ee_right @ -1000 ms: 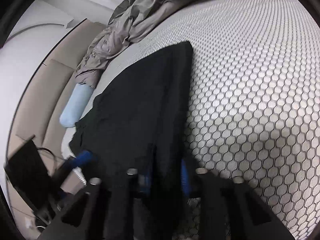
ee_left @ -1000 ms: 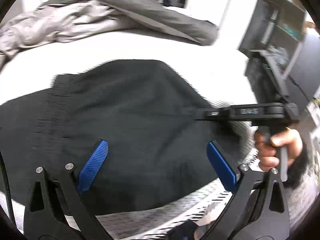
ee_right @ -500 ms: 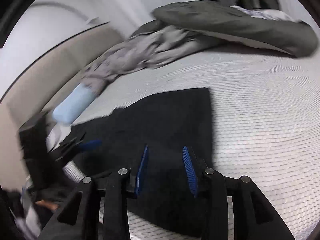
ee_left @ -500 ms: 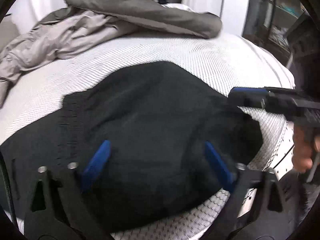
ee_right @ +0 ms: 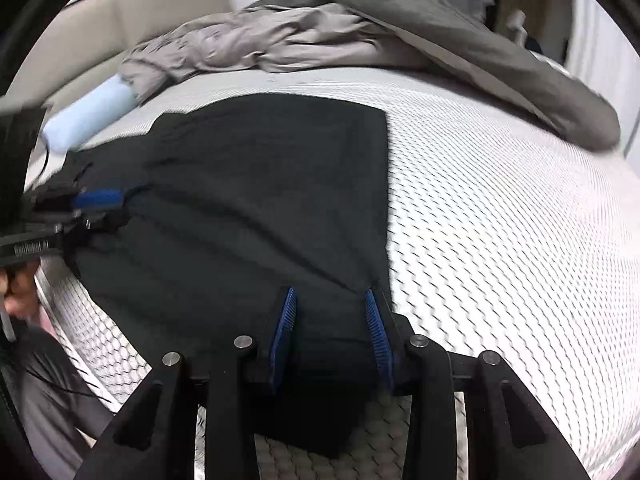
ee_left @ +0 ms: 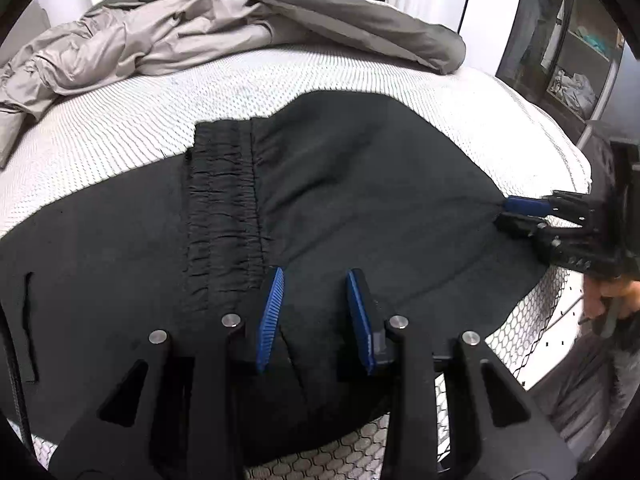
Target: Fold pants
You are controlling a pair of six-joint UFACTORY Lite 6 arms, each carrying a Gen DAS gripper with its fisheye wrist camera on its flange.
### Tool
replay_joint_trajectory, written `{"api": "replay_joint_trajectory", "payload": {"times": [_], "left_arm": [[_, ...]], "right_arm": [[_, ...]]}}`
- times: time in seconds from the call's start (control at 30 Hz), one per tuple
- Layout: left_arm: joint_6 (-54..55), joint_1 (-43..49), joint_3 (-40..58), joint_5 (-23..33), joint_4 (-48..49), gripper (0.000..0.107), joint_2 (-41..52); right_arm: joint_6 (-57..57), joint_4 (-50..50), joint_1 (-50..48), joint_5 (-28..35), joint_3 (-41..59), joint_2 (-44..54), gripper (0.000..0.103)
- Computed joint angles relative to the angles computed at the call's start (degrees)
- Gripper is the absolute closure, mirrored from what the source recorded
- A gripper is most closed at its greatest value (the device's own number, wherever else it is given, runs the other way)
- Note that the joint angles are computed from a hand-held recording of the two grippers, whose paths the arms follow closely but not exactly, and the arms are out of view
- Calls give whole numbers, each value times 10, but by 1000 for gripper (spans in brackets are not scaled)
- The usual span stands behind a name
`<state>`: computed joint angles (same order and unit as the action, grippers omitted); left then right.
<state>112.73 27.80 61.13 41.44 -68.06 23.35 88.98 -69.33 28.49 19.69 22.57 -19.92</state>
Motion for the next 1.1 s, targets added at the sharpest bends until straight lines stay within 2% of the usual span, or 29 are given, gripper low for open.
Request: {"api": "replay_joint_trajectory", "payload": {"times": [0.07,0.1,0.2,0.23,0.3,0.37,0.4,0.47,0.5,0.57,0.6,0.63,0.73,0.8,0.83,0.9,0.97,1.0,1.03,1.1], "left_arm": [[-4,2,15,35,-1,75,0],[-7,-3,9,39,-1,75,-10],[-75,-76,46,-13,14,75,13],[-95,-100,60,-34,31,75,30],[-67,-121,52,-75,16,75,39],[-67,-115,59,-67,25,75,48],[-76,-109,69,-57,37,76,55],[-76,-86,85,-27,44,76,68],[-72,-75,85,-20,41,76,69],[-64,-66,80,-22,36,75,66],[-65,-63,76,-22,35,76,60],[-61,-58,62,-22,34,76,47],[-98,-51,54,-13,52,75,16],[-113,-54,60,6,51,74,1],[-127,-70,67,-2,56,71,-4],[-192,-115,103,-38,100,70,13],[-271,-154,156,-58,175,70,56],[-289,-169,172,-85,198,70,79],[-284,-171,178,-98,202,71,97],[-230,-147,194,-66,167,74,128]], "right_arm": [[-63,83,32,33,24,-25,67],[-82,94,41,26,34,-40,63],[-143,141,33,-12,114,30,60],[-150,143,25,-31,132,61,60],[-160,129,0,-80,179,150,60],[-153,81,-27,-98,199,218,61],[-116,22,-34,-105,198,238,61],[-37,-74,-43,-100,166,214,61],[-21,-86,-44,-79,152,197,61],[-13,-82,-30,4,121,161,60],[-6,-96,-46,19,106,151,54],[-13,-86,-65,10,89,127,54],[-150,65,-141,-107,68,67,54],[-249,162,-125,-112,97,63,54],[-300,210,-116,-122,115,73,54],[-397,318,-94,-139,191,145,54],[-458,361,-71,-146,271,238,54],[-468,395,-55,-129,274,255,54],[-487,406,-51,-126,291,285,54],[-466,355,-59,-96,353,373,54]]}}
